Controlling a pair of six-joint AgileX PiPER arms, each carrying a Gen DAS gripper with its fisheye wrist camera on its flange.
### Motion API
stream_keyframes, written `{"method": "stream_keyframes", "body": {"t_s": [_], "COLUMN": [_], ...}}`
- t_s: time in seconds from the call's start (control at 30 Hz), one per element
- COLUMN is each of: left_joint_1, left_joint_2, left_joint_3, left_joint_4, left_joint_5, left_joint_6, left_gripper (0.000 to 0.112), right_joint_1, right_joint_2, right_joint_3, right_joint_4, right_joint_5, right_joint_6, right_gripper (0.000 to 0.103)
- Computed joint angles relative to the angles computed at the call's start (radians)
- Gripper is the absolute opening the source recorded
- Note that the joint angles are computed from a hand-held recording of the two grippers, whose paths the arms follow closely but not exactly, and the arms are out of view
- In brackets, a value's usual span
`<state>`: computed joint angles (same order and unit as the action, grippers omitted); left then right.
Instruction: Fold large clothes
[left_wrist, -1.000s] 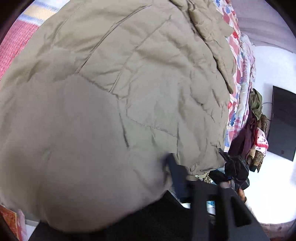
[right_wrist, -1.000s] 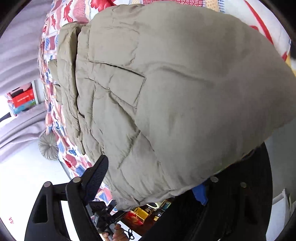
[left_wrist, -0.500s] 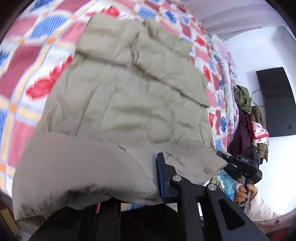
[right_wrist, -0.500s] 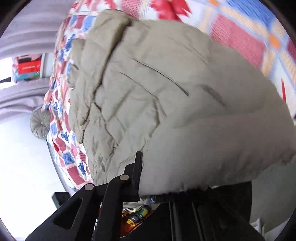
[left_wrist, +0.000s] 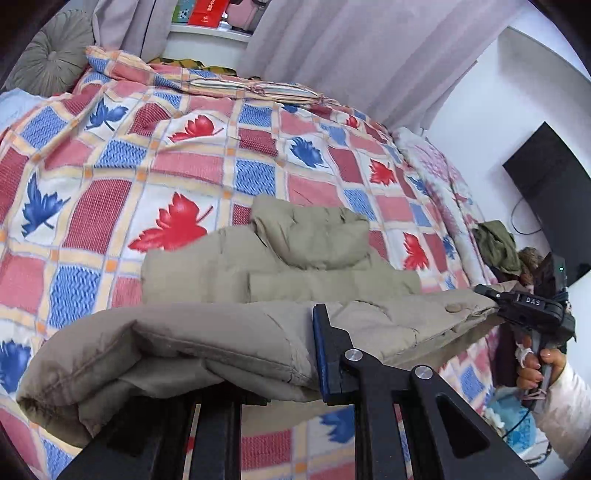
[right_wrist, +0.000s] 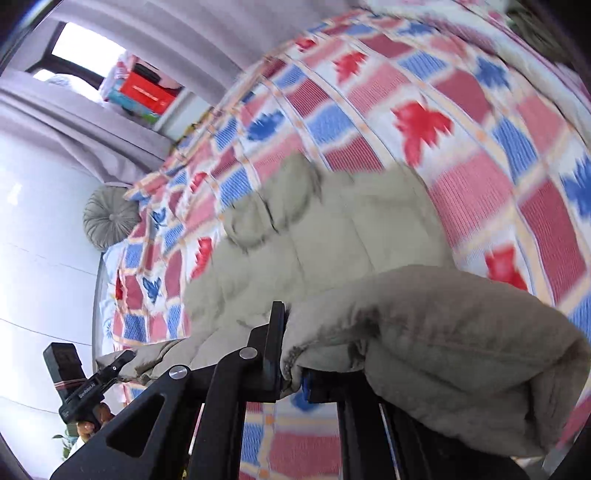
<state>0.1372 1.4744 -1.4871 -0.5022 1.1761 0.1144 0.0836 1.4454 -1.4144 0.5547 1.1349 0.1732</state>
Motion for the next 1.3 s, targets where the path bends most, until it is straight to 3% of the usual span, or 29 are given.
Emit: {"method": "stream_keyframes", "body": {"t_s": [0.27, 0.43, 0.57, 0.73, 0.77, 0.83, 0.87, 0.93, 1.0, 1.07, 1.3], "left_joint_1": [-0.098, -0.144, -0.152, -0.137, -0.133, -0.132, -0.141, -0.162, -0.151, -0.138, -0.054], "left_joint_2": [0.273, 0.407, 0.479, 0.483, 0.469, 0.426, 0.400, 0.334, 0.324, 0.297, 0.083], "left_joint_3": [-0.041, -0.031, -0.061, -0.109, -0.103, -0.080, -0.066, -0.010, -0.014, 0.022, 0.303], "left_joint_4": [0.193, 0.291, 0.305, 0.278, 0.268, 0.280, 0.333, 0.447, 0.442, 0.417, 0.184], "left_joint_5": [-0.263, -0.371, -0.397, -0.338, -0.337, -0.341, -0.352, -0.406, -0.371, -0.362, -0.332], "left_joint_6": [-0.136, -0.229, -0.265, -0.255, -0.239, -0.228, -0.266, -0.345, -0.337, -0.329, -0.172], "left_gripper": [0.019, 0.019, 0.019, 0.021, 0.026, 0.062, 0.099, 0.103, 0.103, 0.103, 0.103], "right_joint_1": [0.071, 0.091, 0.094, 0.086, 0.084, 0.076, 0.072, 0.062, 0.056, 0.049, 0.018], "right_joint_2": [0.434, 0.620, 0.709, 0.746, 0.746, 0.748, 0.744, 0.727, 0.699, 0.662, 0.474], "right_joint_3": [-0.447, -0.524, -0.524, -0.488, -0.488, -0.503, -0.508, -0.505, -0.487, -0.450, -0.229], "right_joint_4": [-0.108, -0.140, -0.141, -0.104, -0.101, -0.092, -0.087, -0.076, -0.078, -0.077, -0.028], "right_joint_5": [-0.018, -0.086, -0.141, -0.208, -0.207, -0.183, -0.172, -0.157, -0.159, -0.180, -0.231], "right_joint_6": [-0.022, 0.010, 0.009, 0.015, 0.020, 0.022, 0.016, -0.001, -0.008, -0.009, -0.046], "right_gripper": [0.008, 0.008, 0.008, 0.008, 0.009, 0.009, 0.011, 0.025, 0.053, 0.066, 0.066]}}
